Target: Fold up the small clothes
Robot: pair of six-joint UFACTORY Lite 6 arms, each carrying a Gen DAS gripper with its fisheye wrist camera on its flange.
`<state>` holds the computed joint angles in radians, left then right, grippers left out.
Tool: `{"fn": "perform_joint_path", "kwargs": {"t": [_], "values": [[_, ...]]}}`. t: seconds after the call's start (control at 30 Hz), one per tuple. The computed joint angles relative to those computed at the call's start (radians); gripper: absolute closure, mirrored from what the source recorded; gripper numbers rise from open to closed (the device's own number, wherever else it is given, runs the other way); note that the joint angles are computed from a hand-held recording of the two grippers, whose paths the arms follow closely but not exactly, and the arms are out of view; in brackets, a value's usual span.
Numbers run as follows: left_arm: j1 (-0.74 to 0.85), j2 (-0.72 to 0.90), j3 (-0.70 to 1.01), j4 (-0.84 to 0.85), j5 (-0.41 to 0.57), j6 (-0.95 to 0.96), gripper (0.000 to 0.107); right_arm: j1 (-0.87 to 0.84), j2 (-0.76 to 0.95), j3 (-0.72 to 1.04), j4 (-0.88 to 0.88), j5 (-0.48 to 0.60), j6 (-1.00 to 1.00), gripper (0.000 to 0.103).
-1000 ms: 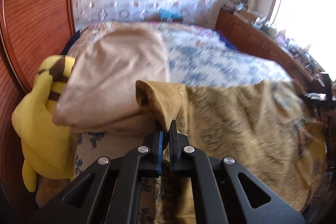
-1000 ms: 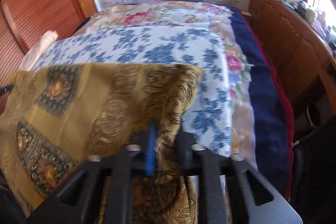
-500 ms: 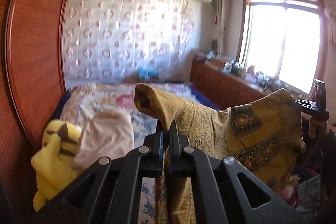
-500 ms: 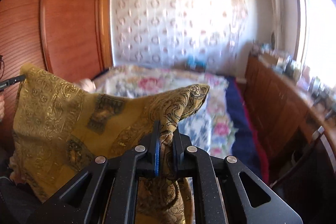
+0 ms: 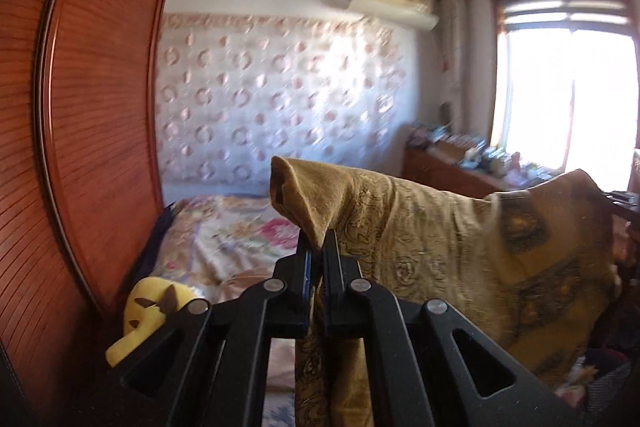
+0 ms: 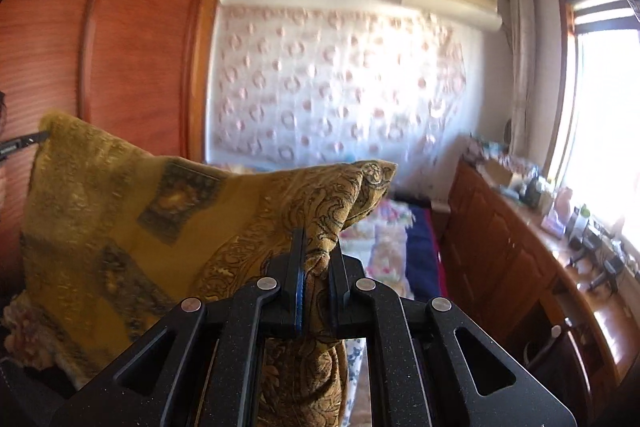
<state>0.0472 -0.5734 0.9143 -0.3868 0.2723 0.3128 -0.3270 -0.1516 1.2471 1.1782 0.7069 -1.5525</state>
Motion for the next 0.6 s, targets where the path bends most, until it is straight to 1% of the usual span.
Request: {"fn": "perform_joint_path", "kwargs": {"t": [0.03, 0.07, 0.1, 0.13, 0.17, 0.2, 0.23, 0.27, 0.3, 0.33, 0.4, 0.47, 0.5, 0.53, 0.57, 0.6], "values": [[0.005, 0.097, 0.013, -0.034, -0.056, 0.040, 0.103, 0.084, 0.102, 0.056, -0.042, -0.100, 0.050, 0.097], [0.009, 0.200, 0.031, -0.096, -0.104, 0.122, 0.099, 0.134, 0.197, 0.121, -0.118, -0.160, 0.126, 0.097], [0.018, 0.296, 0.054, -0.178, -0.125, 0.227, 0.098, 0.197, 0.302, 0.178, -0.204, -0.245, 0.230, 0.096], [0.034, 0.390, 0.078, -0.264, -0.131, 0.331, 0.096, 0.228, 0.406, 0.243, -0.307, -0.288, 0.335, 0.095], [0.049, 0.457, 0.082, -0.368, -0.140, 0.436, 0.095, 0.250, 0.484, 0.290, -0.400, -0.313, 0.440, 0.084], [0.075, 0.524, 0.082, -0.473, -0.123, 0.541, 0.094, 0.272, 0.556, 0.320, -0.492, -0.360, 0.544, 0.066], [0.097, 0.556, 0.070, -0.576, -0.097, 0.645, 0.093, 0.284, 0.613, 0.336, -0.552, -0.388, 0.610, 0.057], [0.104, 0.566, 0.040, -0.673, -0.093, 0.750, 0.091, 0.293, 0.642, 0.330, -0.573, -0.402, 0.635, 0.051], [0.102, 0.565, -0.005, -0.767, -0.111, 0.855, 0.090, 0.296, 0.647, 0.306, -0.559, -0.408, 0.617, 0.051], [0.097, 0.555, -0.054, -0.861, -0.134, 0.959, 0.090, 0.298, 0.642, 0.266, -0.513, -0.421, 0.558, 0.050], [0.081, 0.526, -0.141, -1.064, -0.154, 1.169, 0.089, 0.287, 0.620, 0.168, -0.358, -0.446, 0.368, 0.050], [0.068, 0.481, -0.227, -1.267, -0.161, 1.371, 0.088, 0.262, 0.593, 0.095, -0.212, -0.435, 0.194, 0.050], [0.054, 0.446, -0.273, -1.332, -0.167, 1.426, 0.088, 0.250, 0.576, 0.058, -0.139, -0.428, 0.115, 0.050], [0.031, 0.405, -0.317, -1.358, -0.173, 1.440, 0.088, 0.227, 0.560, 0.020, -0.062, -0.414, 0.029, 0.050], [0.018, 0.372, -0.348, -1.342, -0.176, 1.415, 0.088, 0.202, 0.540, -0.019, 0.000, -0.398, -0.042, 0.050], [-0.002, 0.344, -0.380, -1.366, -0.181, 1.428, 0.088, 0.180, 0.526, -0.058, 0.061, -0.394, -0.109, 0.050]]}}
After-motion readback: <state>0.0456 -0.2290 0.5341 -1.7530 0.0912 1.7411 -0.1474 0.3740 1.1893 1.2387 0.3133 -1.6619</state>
